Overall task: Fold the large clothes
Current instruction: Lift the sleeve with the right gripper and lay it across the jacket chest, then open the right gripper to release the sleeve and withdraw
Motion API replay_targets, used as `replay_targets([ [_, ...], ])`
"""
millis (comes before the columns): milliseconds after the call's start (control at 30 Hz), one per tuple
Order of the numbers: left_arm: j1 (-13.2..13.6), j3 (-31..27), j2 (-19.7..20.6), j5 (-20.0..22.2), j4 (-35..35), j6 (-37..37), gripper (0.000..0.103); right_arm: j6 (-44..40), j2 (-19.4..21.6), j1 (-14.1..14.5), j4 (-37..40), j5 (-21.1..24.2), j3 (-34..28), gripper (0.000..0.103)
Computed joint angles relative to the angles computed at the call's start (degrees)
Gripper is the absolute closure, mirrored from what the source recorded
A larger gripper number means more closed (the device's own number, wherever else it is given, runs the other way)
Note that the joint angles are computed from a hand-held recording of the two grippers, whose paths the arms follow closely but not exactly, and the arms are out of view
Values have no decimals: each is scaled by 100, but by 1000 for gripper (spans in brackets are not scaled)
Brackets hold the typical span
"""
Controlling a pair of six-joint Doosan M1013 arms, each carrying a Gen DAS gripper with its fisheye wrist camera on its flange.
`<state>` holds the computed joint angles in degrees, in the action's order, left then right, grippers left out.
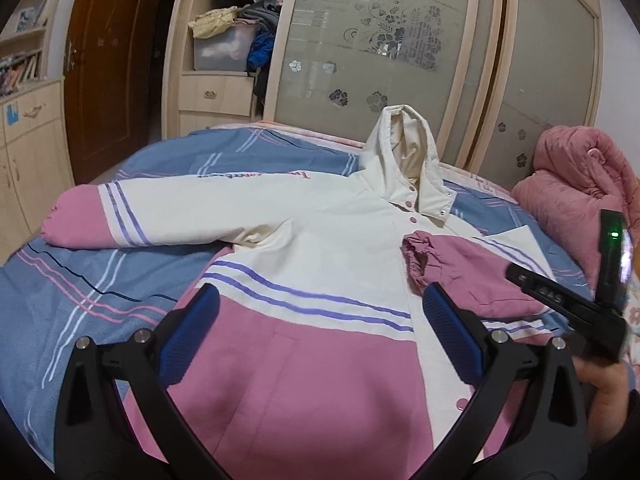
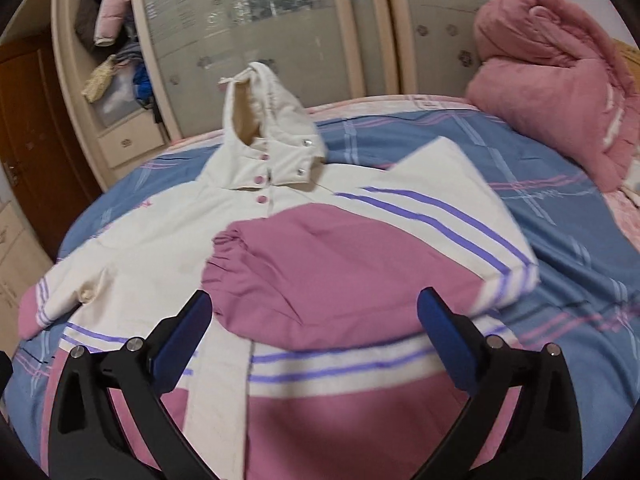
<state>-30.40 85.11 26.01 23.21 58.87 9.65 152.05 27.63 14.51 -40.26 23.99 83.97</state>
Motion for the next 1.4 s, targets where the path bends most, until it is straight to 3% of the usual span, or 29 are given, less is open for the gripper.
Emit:
replay_targets([
  [133,-36,-75,42,288,-405,274,2,765,-164,158,-983,339,258,1],
  [200,-75,-82,59,459,-241,99,2,1118,-245,250,-1501,424,404,1],
  [333,-78,-51,42,317,-316,420,2,1703,-366,395,-2346,660,620,1],
  [400,-98,14,25,206,-53,373,2,2099,-450,409,-2671,537,780,1],
  [467,-175,34,48,373,414,268,2,2391,-492,410,-2979,333,888,1],
  [567,-208,58,72,353,614,353,2,2503,-453,456,-3267,490,892,1],
  [667,-147,33,79,103,-49,941,2,2515,-460,407,-3194,422,923,1],
  [1400,-154,4,157,-54,-237,1132,2,2346,-436,392,-3113,304,920,1],
])
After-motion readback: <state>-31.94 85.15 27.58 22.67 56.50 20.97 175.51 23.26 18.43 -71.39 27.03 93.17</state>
